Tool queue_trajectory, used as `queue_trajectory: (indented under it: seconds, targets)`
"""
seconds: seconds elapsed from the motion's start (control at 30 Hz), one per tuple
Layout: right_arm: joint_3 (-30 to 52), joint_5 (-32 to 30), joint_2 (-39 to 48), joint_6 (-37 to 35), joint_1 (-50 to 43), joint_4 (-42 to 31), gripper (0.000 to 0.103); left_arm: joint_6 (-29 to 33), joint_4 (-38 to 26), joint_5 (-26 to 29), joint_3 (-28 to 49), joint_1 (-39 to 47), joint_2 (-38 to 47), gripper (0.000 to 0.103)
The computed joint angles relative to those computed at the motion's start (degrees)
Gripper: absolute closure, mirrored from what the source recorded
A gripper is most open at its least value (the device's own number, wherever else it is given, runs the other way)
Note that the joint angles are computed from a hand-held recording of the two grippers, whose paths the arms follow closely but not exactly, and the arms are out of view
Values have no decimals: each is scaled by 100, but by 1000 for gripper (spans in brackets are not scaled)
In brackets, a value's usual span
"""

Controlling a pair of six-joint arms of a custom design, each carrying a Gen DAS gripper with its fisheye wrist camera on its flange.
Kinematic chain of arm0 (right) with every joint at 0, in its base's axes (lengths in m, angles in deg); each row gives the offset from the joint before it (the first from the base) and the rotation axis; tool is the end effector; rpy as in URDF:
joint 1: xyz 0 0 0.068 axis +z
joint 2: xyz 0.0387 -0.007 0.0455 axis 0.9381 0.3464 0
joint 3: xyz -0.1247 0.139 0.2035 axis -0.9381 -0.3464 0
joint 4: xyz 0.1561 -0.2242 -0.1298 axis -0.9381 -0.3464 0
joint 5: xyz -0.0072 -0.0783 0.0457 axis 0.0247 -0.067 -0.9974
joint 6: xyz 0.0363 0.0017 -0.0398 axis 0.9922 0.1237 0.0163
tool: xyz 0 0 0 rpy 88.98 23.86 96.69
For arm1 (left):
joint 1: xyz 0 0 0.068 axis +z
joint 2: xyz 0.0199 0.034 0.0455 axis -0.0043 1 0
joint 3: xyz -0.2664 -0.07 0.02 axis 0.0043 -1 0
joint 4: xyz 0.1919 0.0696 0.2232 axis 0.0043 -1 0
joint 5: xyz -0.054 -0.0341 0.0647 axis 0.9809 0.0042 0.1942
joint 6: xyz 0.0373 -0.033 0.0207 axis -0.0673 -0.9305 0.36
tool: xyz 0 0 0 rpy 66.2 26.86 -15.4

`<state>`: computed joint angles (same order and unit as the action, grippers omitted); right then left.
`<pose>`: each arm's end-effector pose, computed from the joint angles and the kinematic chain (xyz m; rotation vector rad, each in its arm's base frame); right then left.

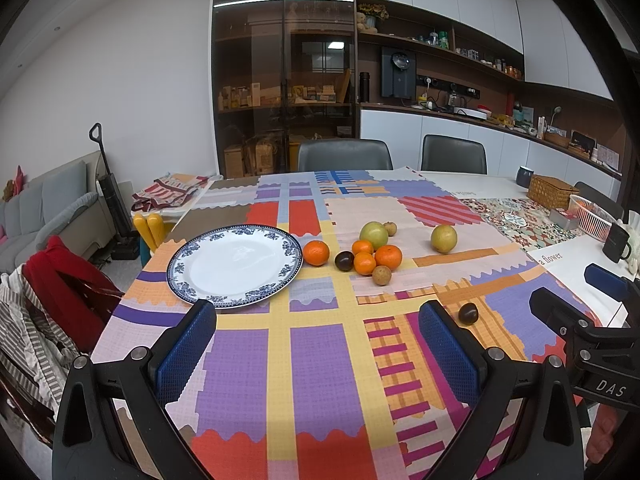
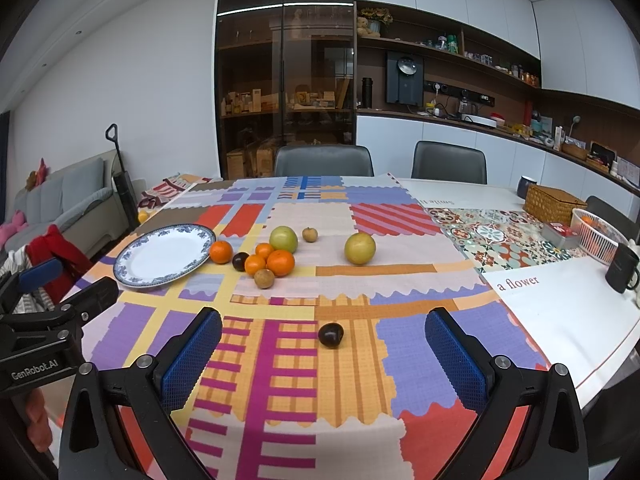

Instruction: Organize fruits

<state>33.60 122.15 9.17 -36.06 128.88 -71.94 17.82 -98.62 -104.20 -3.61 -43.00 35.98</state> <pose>0.1487 0.1994 0.2652 -0.0850 2.0735 0.0528 0.1526 -0.1127 0.2740 0.0243 2.0813 -0.0014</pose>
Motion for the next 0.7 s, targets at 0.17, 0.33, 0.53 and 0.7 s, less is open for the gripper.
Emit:
queue_trajectory:
  seconds: [0.17,0.33,0.53,0.7]
  targets:
    - [18,11,13,19,22,-23,0,-1,-1,10,-2,7,-4,0]
    - [-18,0,28,28,25,2,0,-21,-33,8,17,3,7,0]
    - [-29,-154,121,68,-54,1,0,-46,60,49,-149,41,3,0]
    - [28,-396,309,75,-222,44,0,244,352,426,-215,321,139,0]
